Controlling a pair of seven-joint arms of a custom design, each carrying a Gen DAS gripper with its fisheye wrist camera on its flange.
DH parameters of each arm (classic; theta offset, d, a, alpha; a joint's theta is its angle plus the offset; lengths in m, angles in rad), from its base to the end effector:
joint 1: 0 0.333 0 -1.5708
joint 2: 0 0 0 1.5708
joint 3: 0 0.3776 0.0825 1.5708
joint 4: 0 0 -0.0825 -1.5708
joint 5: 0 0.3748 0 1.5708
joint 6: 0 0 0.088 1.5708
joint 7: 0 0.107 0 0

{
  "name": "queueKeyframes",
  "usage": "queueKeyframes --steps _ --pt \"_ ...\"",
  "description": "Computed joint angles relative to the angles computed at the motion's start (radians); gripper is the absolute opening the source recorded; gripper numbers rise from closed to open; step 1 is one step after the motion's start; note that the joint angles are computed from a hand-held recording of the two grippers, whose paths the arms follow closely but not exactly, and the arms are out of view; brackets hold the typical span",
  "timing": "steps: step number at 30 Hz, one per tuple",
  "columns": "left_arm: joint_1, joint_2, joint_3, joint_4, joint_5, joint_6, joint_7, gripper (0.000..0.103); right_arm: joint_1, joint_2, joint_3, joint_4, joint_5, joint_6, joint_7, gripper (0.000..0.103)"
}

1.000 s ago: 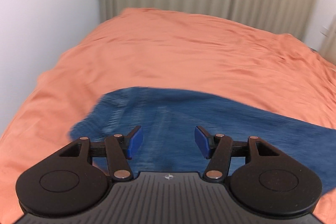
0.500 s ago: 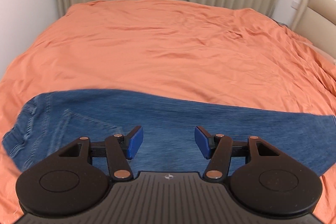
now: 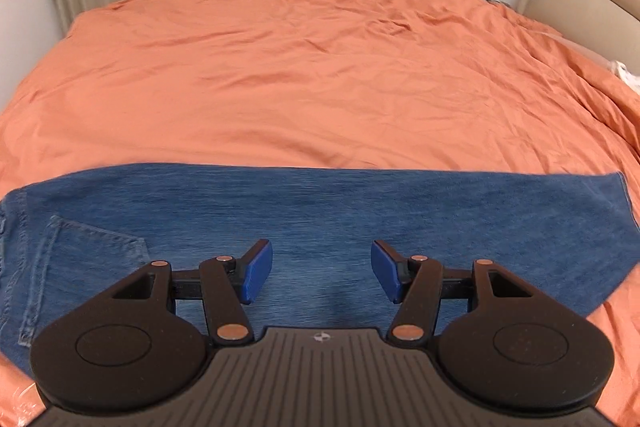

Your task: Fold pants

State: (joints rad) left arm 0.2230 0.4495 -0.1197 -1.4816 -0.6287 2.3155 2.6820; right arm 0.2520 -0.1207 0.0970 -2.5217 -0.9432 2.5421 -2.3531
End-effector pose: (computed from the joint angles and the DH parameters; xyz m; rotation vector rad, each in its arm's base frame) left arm 0.7359 0.0837 0.5219 -1.2290 2.4477 -0.9138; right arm 0.4181 0.1632 0.3995 -0.4300 2.6294 -0.5839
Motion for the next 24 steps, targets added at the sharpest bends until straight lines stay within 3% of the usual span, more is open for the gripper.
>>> queueKeyframes --steps 2,3,4,5,8,10,14,17,19,21,24 --pt "-0.002 -0.005 -0.01 -0.009 0.004 -0.013 0.035 0.067 0.003 0.0 -0.002 0.003 0.017 0.004 -0.038 0.007" --pt "-0.006 -0.009 -0.014 -0.017 0.005 -0.015 0.052 0.067 0.005 -0.01 0.001 0.0 0.011 0.001 -0.041 0.024" --pt "-0.011 -0.013 -0.016 -0.029 0.005 -0.009 0.067 0.067 0.008 -0.021 0.005 0.0 0.023 -0.015 -0.052 0.05" --pt "-0.019 -0.016 -0.018 -0.041 0.006 -0.001 0.079 0.067 0.011 -0.037 0.009 -0.007 0.024 -0.019 -0.048 0.055" --pt "-0.042 -0.018 -0.026 -0.068 0.007 0.008 0.113 0.067 0.011 -0.06 0.007 -0.032 0.052 0.012 -0.036 0.053" --pt "-0.062 -0.021 -0.029 -0.089 0.008 0.024 0.121 0.067 -0.005 -0.058 0.0 -0.061 0.032 0.097 0.002 0.053" --pt "-0.084 -0.017 -0.041 -0.102 -0.006 0.002 0.123 0.066 -0.054 -0.026 0.015 -0.07 -0.168 0.171 0.211 0.049" --pt "-0.104 -0.012 -0.051 -0.111 -0.017 0.003 0.137 0.066 -0.073 0.006 -0.001 -0.061 -0.308 0.207 0.371 0.039" --pt "-0.127 -0.002 -0.054 -0.111 -0.008 0.01 0.138 0.06 -0.067 0.023 -0.012 -0.051 -0.307 0.199 0.381 0.023" --pt "-0.153 0.012 -0.06 -0.109 0.002 0.035 0.145 0.056 -0.053 0.026 -0.011 -0.042 -0.295 0.16 0.371 0.019" --pt "-0.186 0.043 -0.076 -0.091 -0.002 0.084 0.145 0.05 -0.025 0.021 -0.005 -0.021 -0.223 0.094 0.254 0.016"
